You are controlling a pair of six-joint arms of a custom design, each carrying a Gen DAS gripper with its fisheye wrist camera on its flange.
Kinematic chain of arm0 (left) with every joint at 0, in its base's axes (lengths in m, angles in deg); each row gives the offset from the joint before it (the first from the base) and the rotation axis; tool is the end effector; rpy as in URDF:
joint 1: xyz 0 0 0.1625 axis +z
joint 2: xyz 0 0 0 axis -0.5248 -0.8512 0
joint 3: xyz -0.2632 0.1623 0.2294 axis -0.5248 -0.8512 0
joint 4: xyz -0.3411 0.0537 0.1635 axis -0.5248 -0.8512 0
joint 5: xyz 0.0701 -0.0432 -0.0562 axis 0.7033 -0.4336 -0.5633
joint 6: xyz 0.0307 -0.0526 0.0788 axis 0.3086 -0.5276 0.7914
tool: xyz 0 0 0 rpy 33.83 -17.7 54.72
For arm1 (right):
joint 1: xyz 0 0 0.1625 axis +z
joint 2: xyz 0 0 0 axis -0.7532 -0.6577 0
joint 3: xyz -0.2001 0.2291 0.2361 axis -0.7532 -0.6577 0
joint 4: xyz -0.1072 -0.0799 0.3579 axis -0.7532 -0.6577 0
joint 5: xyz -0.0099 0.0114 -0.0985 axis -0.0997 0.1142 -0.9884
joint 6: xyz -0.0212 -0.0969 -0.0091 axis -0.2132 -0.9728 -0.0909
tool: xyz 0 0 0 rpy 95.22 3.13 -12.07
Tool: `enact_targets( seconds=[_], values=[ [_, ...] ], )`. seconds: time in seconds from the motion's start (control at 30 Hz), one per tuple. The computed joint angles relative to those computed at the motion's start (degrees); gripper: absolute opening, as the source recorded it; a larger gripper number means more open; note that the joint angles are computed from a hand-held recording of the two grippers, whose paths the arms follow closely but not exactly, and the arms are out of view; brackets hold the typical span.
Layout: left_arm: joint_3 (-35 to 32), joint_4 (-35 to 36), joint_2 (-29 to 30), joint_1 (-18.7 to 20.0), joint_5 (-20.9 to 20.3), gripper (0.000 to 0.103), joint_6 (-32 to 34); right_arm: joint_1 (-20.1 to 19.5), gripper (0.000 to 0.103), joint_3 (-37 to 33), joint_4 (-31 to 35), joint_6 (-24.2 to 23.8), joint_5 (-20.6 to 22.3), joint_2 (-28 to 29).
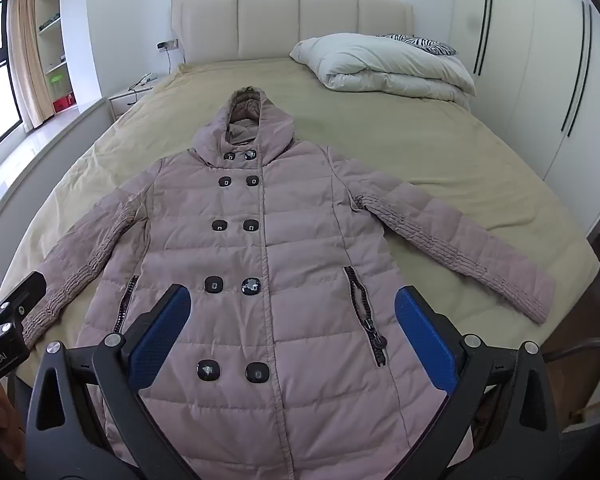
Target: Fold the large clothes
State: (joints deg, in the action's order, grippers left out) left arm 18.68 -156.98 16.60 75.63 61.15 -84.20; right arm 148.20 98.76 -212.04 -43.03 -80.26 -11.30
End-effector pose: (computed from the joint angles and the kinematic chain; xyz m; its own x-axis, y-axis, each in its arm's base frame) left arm -0.4148 -0.7207 0.1839 -0.6100 -0.5239 -0.5944 0.2820 0.5575 -0.7808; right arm 0.2072 -0.7193 0.4630 -0.6457 -0.3265 0.6902 -0.6783 0.6603 -0.3223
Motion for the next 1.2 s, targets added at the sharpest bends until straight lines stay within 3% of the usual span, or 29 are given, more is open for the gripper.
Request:
enact_targets(
  seconds=[0.3, 1.0, 1.2],
  values=[
    [-2.55, 3.94, 0.94, 0.01, -0.34, 0.103, -1.95, 0.01, 0.103, 0.11, -0.16, -0.03, -0.09, 0.05],
    [-4.29, 4.73, 1.80, -0.18, -0.64, 0.103, -1.55, -0.02, 0.103, 0.11, -0.04, 0.05, -0.19, 0.28],
    [-2.03, 3.03, 0.71, 0.00, -0.71, 0.103, -1.27, -0.03, 0.103, 0.41, -0.12, 0.11, -0.25, 0.16]
  ],
)
